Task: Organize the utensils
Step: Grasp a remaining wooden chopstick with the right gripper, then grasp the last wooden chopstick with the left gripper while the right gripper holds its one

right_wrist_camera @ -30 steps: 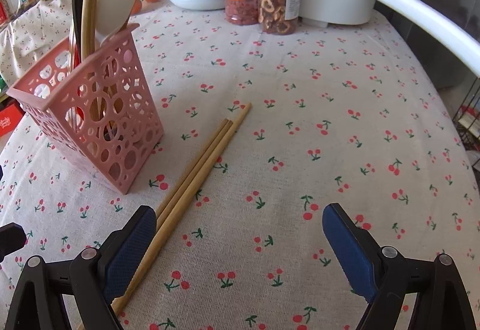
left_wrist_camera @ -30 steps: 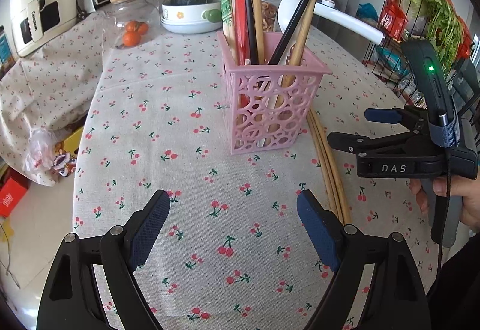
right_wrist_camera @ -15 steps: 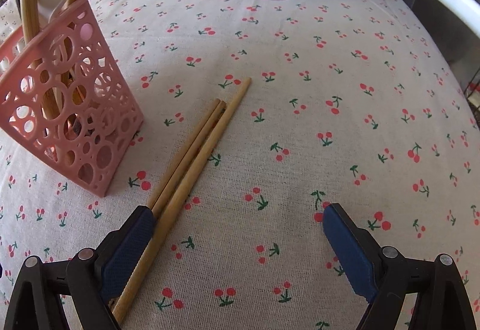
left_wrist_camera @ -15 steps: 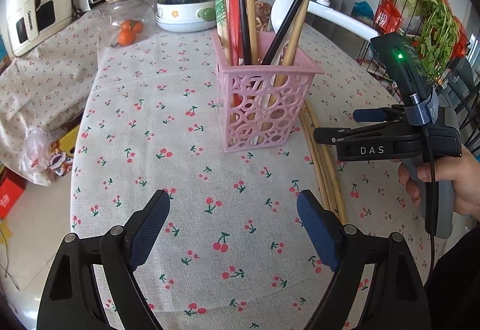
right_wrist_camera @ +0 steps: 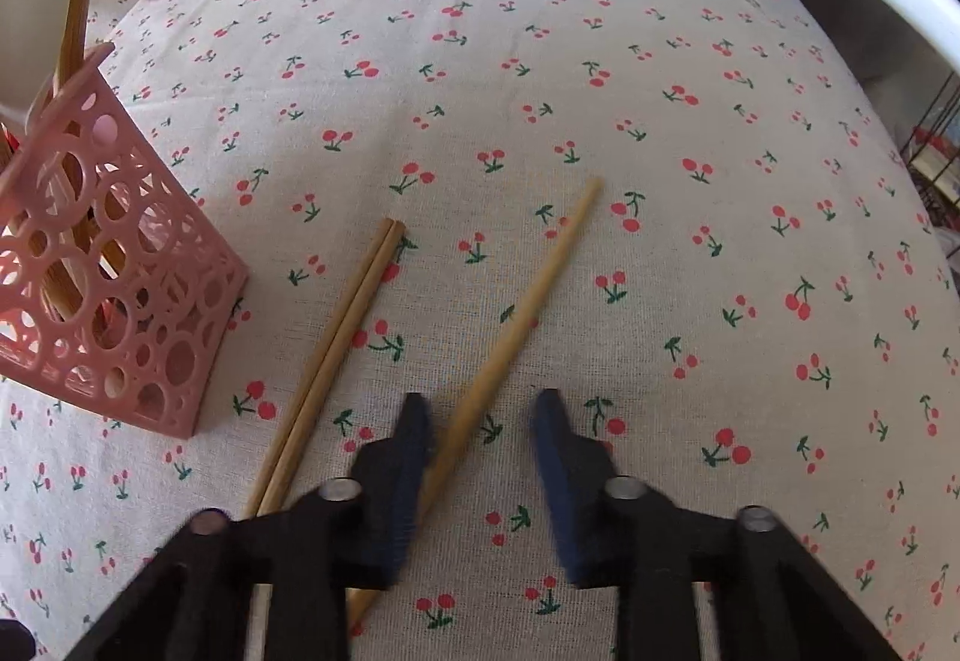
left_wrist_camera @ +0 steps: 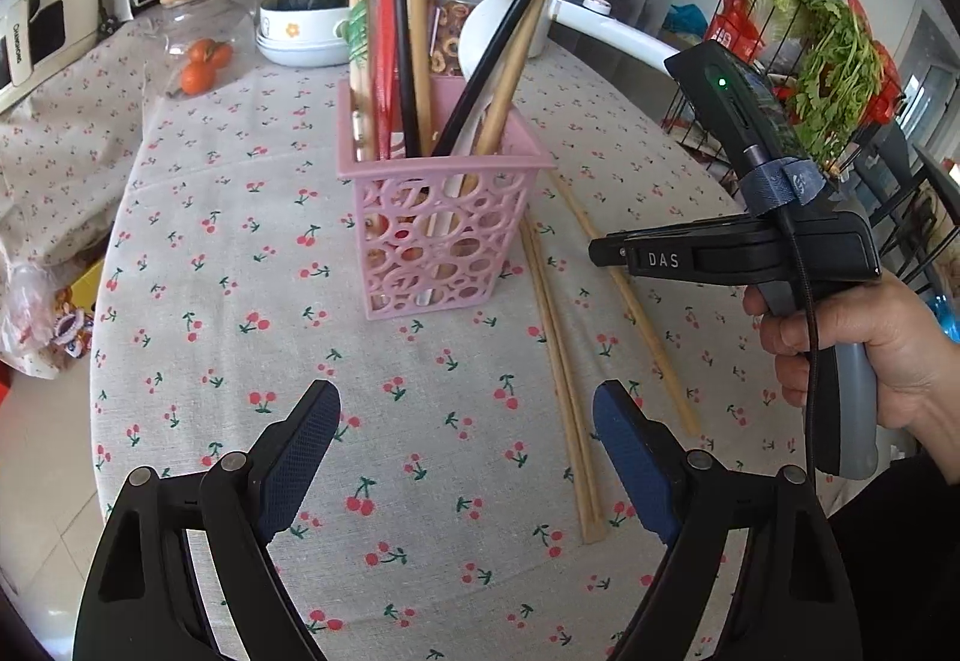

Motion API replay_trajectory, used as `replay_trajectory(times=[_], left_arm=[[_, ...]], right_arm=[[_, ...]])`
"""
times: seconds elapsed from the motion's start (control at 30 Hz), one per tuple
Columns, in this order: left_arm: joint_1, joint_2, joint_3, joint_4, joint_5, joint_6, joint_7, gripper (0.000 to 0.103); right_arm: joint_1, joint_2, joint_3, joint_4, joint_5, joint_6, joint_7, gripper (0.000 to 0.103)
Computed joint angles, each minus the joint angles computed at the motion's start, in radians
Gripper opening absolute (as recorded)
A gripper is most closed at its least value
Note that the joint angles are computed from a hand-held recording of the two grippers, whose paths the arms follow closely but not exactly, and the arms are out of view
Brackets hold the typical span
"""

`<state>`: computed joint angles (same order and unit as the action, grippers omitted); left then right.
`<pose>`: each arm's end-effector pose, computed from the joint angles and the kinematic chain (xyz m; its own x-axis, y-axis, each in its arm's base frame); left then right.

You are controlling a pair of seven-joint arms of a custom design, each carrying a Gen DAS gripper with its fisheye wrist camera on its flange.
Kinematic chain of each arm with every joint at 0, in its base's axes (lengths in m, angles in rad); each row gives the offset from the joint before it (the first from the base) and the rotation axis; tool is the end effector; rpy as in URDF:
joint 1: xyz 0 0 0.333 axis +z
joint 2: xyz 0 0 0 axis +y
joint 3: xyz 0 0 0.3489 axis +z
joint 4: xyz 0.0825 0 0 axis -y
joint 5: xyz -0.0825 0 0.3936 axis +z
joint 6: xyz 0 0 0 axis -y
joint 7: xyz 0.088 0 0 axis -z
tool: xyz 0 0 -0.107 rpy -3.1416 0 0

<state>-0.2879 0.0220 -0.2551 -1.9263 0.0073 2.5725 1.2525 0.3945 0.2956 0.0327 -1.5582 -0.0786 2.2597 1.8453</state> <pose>0.5317 -0.3194 0.5767 -0.2761 -0.9438 0.1819 -0.8205 0.1328 -0.5560 0.6434 0.2873 0.5486 0.1943 -0.9800 -0.0432 -0.9036 -0.1617 -0.3967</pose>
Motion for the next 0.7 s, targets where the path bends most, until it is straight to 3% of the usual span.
replay_trajectory(times=[0.07, 0.1, 0.17, 0.33, 0.43, 0.57, 0.7], left_arm=[[-0.004, 0.022, -0.005, 0.024, -0.018, -0.001, 0.011, 0.082], [-0.005, 0.036, -0.008, 0.041, -0.027, -0.006, 0.015, 0.078], [-0.008, 0.072, -0.016, 0.079, -0.055, -0.023, 0.027, 0.057], [-0.023, 0.17, -0.037, 0.179, -0.057, -0.038, 0.04, 0.029], [-0.049, 0.225, -0.033, 0.242, 0.017, -0.054, 0.007, 0.026], [-0.087, 0.27, -0.017, 0.289, 0.135, -0.123, -0.043, 0.012], [-0.09, 0.256, -0.013, 0.264, 0.205, -0.138, -0.036, 0.002]], right_arm=[[-0.011, -0.006, 0.006, 0.001, 0.033, -0.027, -0.012, 0.007], [-0.017, -0.014, 0.008, -0.007, 0.053, -0.034, -0.013, 0.006], [-0.028, -0.03, 0.009, -0.024, 0.083, -0.041, -0.015, 0.006], [-0.046, -0.088, 0.009, -0.093, 0.097, -0.024, -0.026, 0.006], [-0.063, -0.125, 0.011, -0.133, 0.119, -0.009, -0.037, 0.006], [-0.085, -0.165, 0.013, -0.174, 0.148, 0.005, -0.049, 0.006], [-0.101, -0.195, 0.015, -0.204, 0.172, 0.018, -0.06, 0.006]])
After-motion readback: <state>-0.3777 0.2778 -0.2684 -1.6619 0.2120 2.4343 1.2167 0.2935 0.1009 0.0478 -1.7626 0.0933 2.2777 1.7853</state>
